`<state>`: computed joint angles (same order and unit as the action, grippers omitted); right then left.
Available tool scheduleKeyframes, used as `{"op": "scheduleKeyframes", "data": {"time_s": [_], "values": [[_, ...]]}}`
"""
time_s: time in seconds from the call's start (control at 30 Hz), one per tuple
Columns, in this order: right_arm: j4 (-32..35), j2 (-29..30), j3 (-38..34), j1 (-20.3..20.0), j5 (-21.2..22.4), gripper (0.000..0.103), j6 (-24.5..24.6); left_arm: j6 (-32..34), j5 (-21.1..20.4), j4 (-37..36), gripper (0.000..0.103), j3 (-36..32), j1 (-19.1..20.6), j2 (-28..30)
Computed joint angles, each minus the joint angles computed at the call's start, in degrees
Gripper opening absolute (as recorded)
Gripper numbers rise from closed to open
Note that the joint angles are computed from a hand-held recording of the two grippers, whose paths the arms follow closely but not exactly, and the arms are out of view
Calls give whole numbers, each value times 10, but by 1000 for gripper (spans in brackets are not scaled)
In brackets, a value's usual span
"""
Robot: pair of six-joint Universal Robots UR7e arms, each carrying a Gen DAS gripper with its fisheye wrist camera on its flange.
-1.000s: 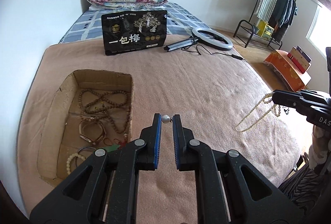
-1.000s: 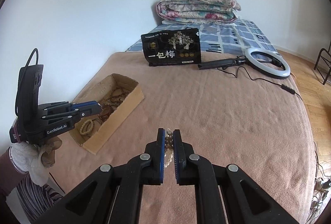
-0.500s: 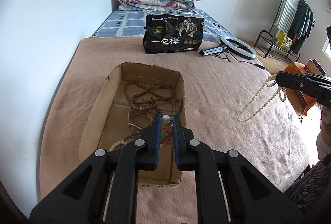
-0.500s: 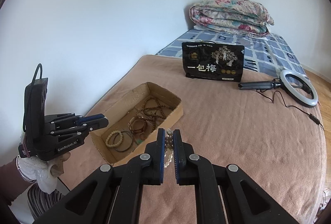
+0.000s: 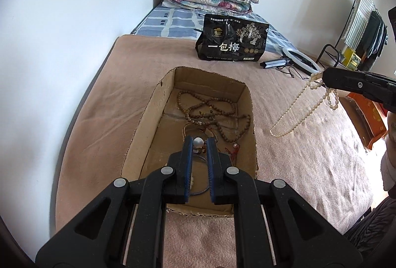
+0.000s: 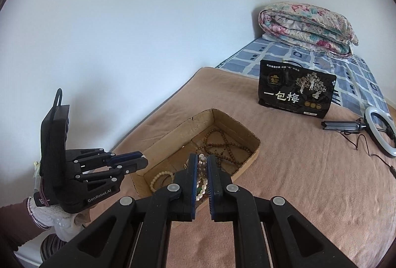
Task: Organize jewelry
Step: 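Carry the pearl with the left tool while the right tool carries the pearl necklace to the box, then lower the pearl into the box and open the left tool while the right tool releases the necklace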
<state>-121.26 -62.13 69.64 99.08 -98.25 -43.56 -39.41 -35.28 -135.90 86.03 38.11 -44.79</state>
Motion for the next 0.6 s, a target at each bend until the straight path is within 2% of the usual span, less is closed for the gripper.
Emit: {"op": "scheduleKeyframes", "data": {"time_s": [0.23,0.6], "values": [[6,19,-1,5,-8,5,-3,-8,-4,1,9,7,7,-2],[-2,58,-15,5,-45,5,-1,-18,-11,9,9,20,15,-4]]}}
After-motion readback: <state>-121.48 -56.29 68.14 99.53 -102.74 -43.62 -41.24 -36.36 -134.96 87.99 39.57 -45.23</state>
